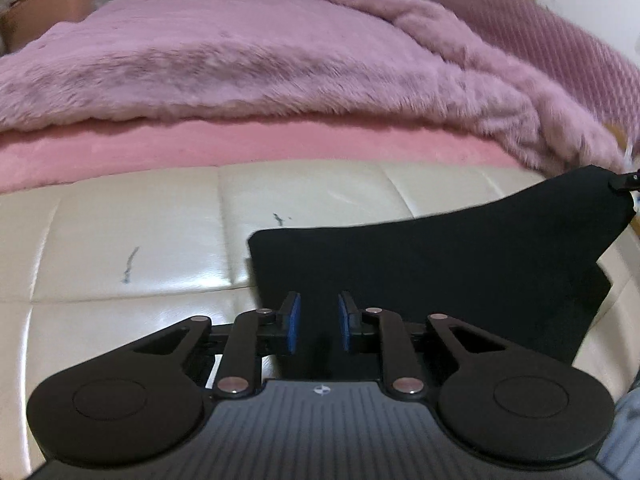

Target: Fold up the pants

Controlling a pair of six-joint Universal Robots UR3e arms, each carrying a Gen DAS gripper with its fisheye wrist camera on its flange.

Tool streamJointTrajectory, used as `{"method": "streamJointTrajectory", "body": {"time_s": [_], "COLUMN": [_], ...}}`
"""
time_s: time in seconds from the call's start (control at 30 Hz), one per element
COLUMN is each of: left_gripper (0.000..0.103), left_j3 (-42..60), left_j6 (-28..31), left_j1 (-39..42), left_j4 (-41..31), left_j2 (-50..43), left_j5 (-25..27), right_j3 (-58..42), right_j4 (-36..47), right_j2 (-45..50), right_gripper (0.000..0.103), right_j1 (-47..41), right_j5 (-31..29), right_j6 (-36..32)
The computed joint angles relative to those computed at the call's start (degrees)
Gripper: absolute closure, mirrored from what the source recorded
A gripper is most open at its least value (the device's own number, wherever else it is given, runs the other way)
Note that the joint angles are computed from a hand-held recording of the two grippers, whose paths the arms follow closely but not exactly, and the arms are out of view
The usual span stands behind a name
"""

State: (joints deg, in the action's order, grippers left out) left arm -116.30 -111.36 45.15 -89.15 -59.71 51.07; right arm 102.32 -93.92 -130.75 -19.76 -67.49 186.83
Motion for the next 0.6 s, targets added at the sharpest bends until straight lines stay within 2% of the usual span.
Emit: {"method": "streamJointTrajectory", "body": {"time_s": [0.1,0.23,0.43,0.6], "left_gripper": [0.083,0.085,0.089,0.091], "left_j3": [-3.5,-6.0,-5.9,-5.9], "left_j6": [-5.0,-9.6,-9.3,-9.2], "left_j1": [-5.0,-8.1,-7.4,-6.5], "left_j4": [10.1,18.3,18.3,17.8], "left_j2": [-2.3,-5.7,-6.6,-6.8], "left_j5": [3.0,6.4,6.5,6.4], "right_j3": [8.5,17.5,27.0,23.3], "right_j4": [-2.5,-10.8,-22.8,-27.2], "right_j2": [-2.7,-0.5,2.5,7.1], "right_gripper": [0.103,0.103,0.103,0.103], "right_j1": [-3.1,-0.1,3.0,11.9], "right_j5": [-0.2,-6.1,-10.9,-18.1], "right_j6": [-1.7,-0.1,2.0,4.9]}}
